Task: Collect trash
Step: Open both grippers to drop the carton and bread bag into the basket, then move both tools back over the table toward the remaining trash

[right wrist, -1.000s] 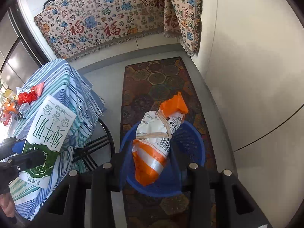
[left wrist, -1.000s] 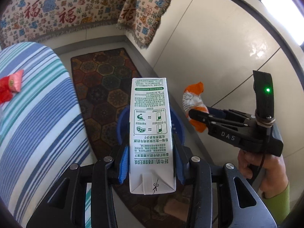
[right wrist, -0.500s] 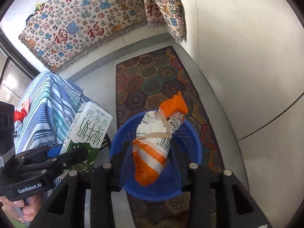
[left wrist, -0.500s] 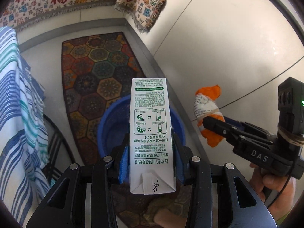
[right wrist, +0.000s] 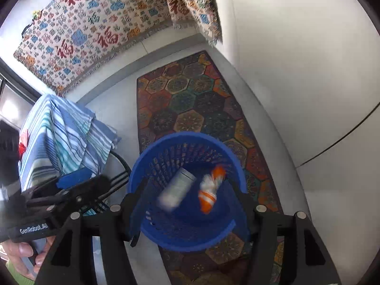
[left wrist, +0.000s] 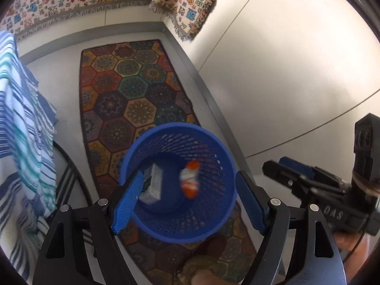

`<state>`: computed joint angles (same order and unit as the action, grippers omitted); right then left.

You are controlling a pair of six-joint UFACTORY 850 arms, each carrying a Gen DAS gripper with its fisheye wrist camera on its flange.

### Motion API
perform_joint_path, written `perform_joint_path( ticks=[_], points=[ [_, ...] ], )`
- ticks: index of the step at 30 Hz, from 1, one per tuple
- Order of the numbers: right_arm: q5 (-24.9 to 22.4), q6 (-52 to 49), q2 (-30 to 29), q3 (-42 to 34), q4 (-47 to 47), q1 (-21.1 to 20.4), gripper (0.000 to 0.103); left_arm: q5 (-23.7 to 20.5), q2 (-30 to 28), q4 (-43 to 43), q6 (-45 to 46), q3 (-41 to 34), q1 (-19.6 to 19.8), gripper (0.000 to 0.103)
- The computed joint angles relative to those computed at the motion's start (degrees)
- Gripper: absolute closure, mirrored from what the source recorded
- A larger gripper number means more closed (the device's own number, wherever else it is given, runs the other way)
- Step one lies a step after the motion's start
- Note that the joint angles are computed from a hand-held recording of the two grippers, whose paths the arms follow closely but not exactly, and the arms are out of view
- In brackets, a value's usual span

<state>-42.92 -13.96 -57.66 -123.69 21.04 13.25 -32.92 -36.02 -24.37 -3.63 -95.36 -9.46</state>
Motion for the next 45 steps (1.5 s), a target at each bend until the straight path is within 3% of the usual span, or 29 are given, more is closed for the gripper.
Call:
perform_joint_path(
  ticks=[9, 13, 19, 23, 26, 29, 35, 43, 45],
  points=[
    [13.9, -2.0, 8.7, 9.8, -5.3, 3.6, 0.038, 10.0, 19.8, -1.5, 5.9, 20.4, 1.9, 0.02],
    [19.4, -7.0, 13.2, 14.7, -3.2, 6.0, 0.038, 11.6, 29.1, 11.7, -5.5, 29.2, 2.6, 0.018],
    [22.8, -24.3, 19.3, 22.2, 12.7, 11.3, 0.038, 8.0, 41.2, 33.4, -26.9, 41.3, 6.6, 0.017],
    [20.9, -37.0, 22.1, 26.7, 22.2, 16.4, 0.038, 4.6, 45.9, 40.8, -34.1, 46.7, 11.3, 0.017],
    [19.3, -39.5, 22.7, 28.9, 21.9, 20.6, 0.038, 2.8, 47.4, 45.5, -37.9, 49.1, 14.2, 0.017],
    [19.2, -35.0, 22.1, 29.7, 15.2, 24.7, 0.038, 3.3, 48.2, 49.3, -39.6, 51.0, 17.0, 0.016],
    [20.8, -21.1, 19.1, 27.2, 2.6, 28.1, 0.038, 5.9, 46.9, 51.2, -38.5, 51.5, 20.1, 0.001],
    [22.3, -4.4, 13.6, 20.1, -9.5, 29.5, 0.021, 9.1, 48.8, 51.0, -36.0, 53.8, 24.0, 0.0],
    [20.5, -1.4, 12.1, 17.4, -11.9, 29.6, 0.016, 8.9, 48.9, 51.6, -36.7, 53.8, 24.2, 0.0]
  ],
)
